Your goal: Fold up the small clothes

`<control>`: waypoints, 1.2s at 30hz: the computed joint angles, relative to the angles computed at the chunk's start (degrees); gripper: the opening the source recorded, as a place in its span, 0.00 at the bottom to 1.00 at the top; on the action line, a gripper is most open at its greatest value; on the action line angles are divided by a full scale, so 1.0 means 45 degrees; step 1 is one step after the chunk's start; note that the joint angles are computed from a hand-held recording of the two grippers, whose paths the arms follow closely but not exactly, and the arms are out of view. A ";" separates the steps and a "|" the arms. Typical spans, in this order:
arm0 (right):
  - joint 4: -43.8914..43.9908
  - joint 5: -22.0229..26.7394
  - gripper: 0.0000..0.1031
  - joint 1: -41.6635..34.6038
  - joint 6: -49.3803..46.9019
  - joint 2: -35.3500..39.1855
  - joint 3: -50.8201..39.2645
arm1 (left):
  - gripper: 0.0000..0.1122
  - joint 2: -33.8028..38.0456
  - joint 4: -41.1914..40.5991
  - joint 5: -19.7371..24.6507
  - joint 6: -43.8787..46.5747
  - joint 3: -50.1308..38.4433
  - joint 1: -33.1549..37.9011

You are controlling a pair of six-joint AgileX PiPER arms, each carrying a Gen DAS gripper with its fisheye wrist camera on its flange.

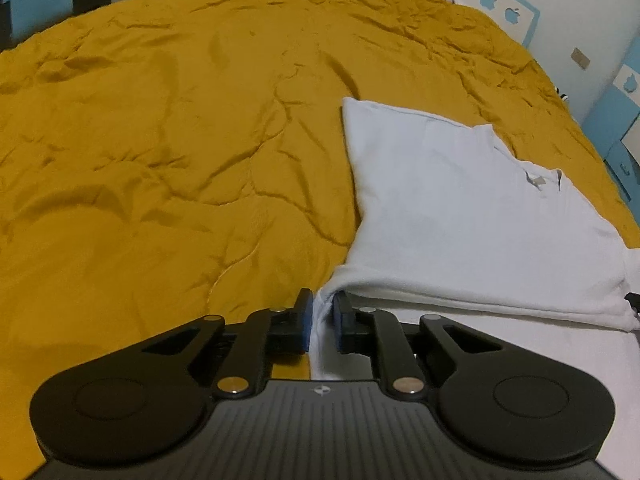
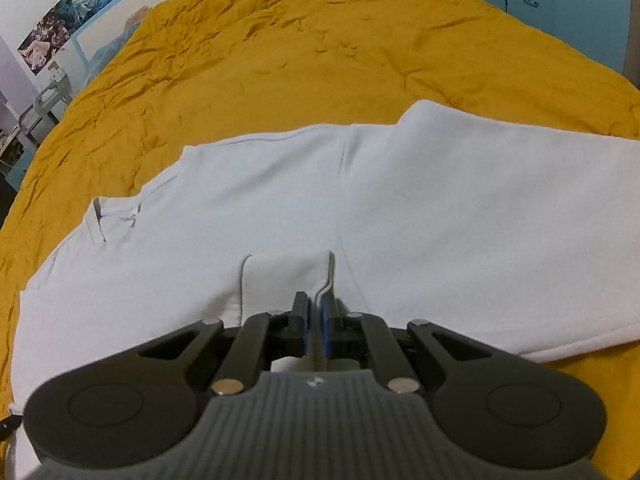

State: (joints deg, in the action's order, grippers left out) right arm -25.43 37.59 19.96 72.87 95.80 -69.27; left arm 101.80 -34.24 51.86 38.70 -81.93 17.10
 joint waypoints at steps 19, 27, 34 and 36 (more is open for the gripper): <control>0.1941 -0.1189 0.02 -0.0052 0.0890 -0.2171 0.2042 | 0.11 -0.1235 -0.0224 0.2330 -0.0908 -0.1124 0.1346; 0.1050 0.1986 0.03 0.0692 0.0369 -0.2760 0.0969 | 0.12 -0.2171 -0.0258 0.2917 -0.1039 -0.1007 0.1415; 0.0893 0.3910 0.34 0.0070 -0.0920 -0.8225 0.2680 | 0.18 -0.4275 -0.0233 0.3058 0.0078 0.0280 0.0939; 0.1009 0.5056 0.35 -0.0714 -0.1776 -0.9941 0.3063 | 0.19 -0.4902 -0.0059 0.2861 0.0032 0.0977 0.0473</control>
State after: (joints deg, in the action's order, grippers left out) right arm -20.89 60.34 16.75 64.88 51.06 -55.49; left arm 79.75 -34.51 64.73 38.84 -77.53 19.23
